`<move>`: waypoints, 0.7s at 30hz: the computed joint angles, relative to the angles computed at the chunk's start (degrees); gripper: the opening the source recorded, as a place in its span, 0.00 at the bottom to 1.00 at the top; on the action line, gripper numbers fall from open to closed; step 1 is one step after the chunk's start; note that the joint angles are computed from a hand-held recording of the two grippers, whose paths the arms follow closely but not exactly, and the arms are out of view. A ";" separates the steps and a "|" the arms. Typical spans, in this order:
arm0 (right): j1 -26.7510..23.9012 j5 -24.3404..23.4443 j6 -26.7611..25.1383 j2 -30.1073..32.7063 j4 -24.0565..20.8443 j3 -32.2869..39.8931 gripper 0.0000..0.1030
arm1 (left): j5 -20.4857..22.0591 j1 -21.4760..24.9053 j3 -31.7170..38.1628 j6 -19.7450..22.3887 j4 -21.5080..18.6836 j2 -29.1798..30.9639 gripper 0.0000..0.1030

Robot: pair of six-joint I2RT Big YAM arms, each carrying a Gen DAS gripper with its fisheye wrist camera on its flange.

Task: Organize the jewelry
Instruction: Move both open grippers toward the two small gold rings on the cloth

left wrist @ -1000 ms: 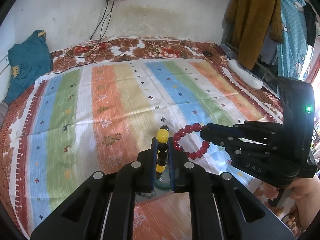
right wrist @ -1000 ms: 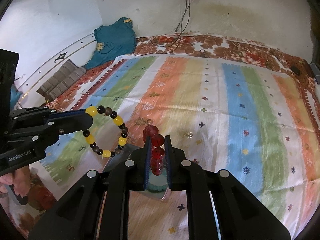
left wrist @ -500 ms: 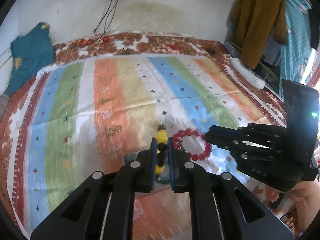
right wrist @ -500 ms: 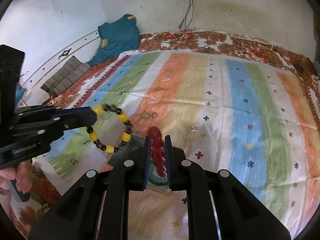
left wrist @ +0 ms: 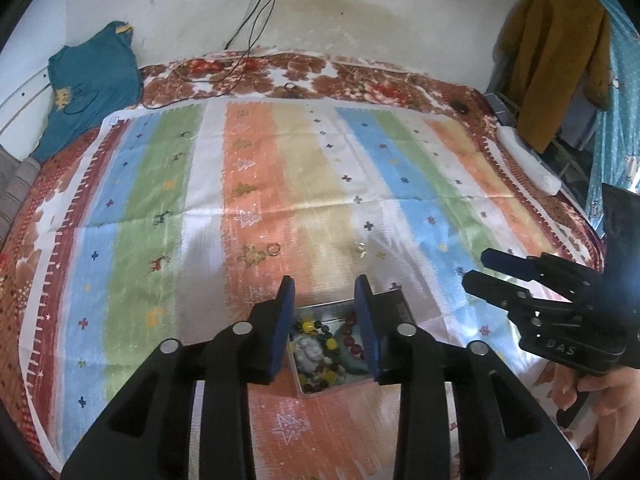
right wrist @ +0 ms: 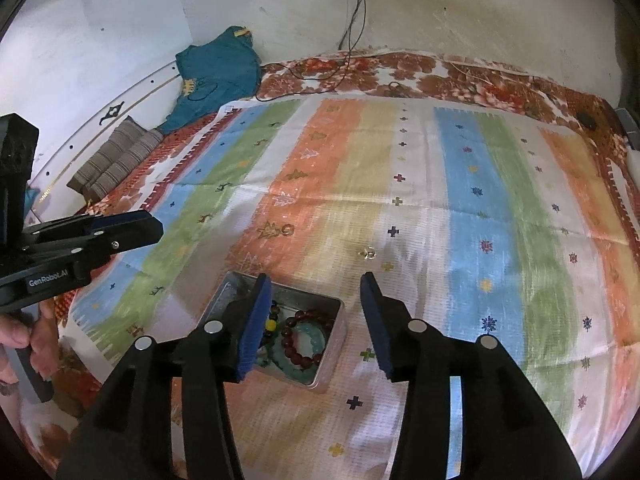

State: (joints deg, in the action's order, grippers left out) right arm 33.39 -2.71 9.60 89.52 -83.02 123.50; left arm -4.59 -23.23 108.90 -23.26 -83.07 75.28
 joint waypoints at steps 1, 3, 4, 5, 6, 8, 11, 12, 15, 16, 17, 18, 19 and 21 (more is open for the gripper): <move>0.00 0.13 -0.13 0.36 -0.30 0.35 0.49 | 0.10 0.24 0.19 0.04 -0.27 0.33 0.32; -0.05 0.28 -0.32 1.00 -0.89 0.96 0.51 | 0.00 0.70 0.91 -0.06 -1.09 1.39 0.35; -0.08 0.36 -0.38 1.51 -1.30 1.48 0.52 | -0.09 0.85 1.20 -0.02 -1.37 1.84 0.37; -0.13 0.45 -0.42 1.81 -1.52 1.73 0.53 | -0.13 1.05 1.45 0.05 -1.54 2.29 0.38; -0.17 0.55 -0.46 2.17 -1.80 2.08 0.54 | -0.12 1.20 1.79 0.09 -1.72 2.72 0.39; -0.36 0.66 -0.51 3.18 -2.54 3.12 0.55 | -0.25 1.62 2.61 0.25 -2.30 3.94 0.42; -0.64 0.66 -0.28 4.46 -3.19 4.35 0.57 | -0.74 1.94 3.44 0.58 -3.20 5.37 0.43; -0.70 0.80 -0.27 5.06 -3.51 4.97 0.58 | -0.79 2.21 3.78 0.79 -3.63 6.03 0.43; -0.64 1.39 -0.41 6.55 -4.25 6.34 0.62 | -0.74 2.90 4.26 1.10 -4.24 7.15 0.46; -0.66 1.49 -0.52 7.07 -4.50 6.74 0.62 | -0.39 3.33 4.57 1.02 -4.39 7.67 0.46; -0.65 1.57 -0.56 7.31 -4.58 6.85 0.63 | -0.18 3.78 4.95 0.80 -4.53 8.23 0.46; -0.65 1.75 -0.68 7.66 -4.78 7.08 0.63 | -0.10 4.13 5.17 0.59 -4.63 8.60 0.46; -0.68 1.86 -0.85 7.90 -4.90 7.15 0.65 | 0.07 4.65 5.58 0.34 -4.77 9.20 0.46; -0.81 2.11 -1.02 8.66 -5.30 7.85 0.66 | 0.58 5.39 6.11 0.02 -4.91 10.16 0.46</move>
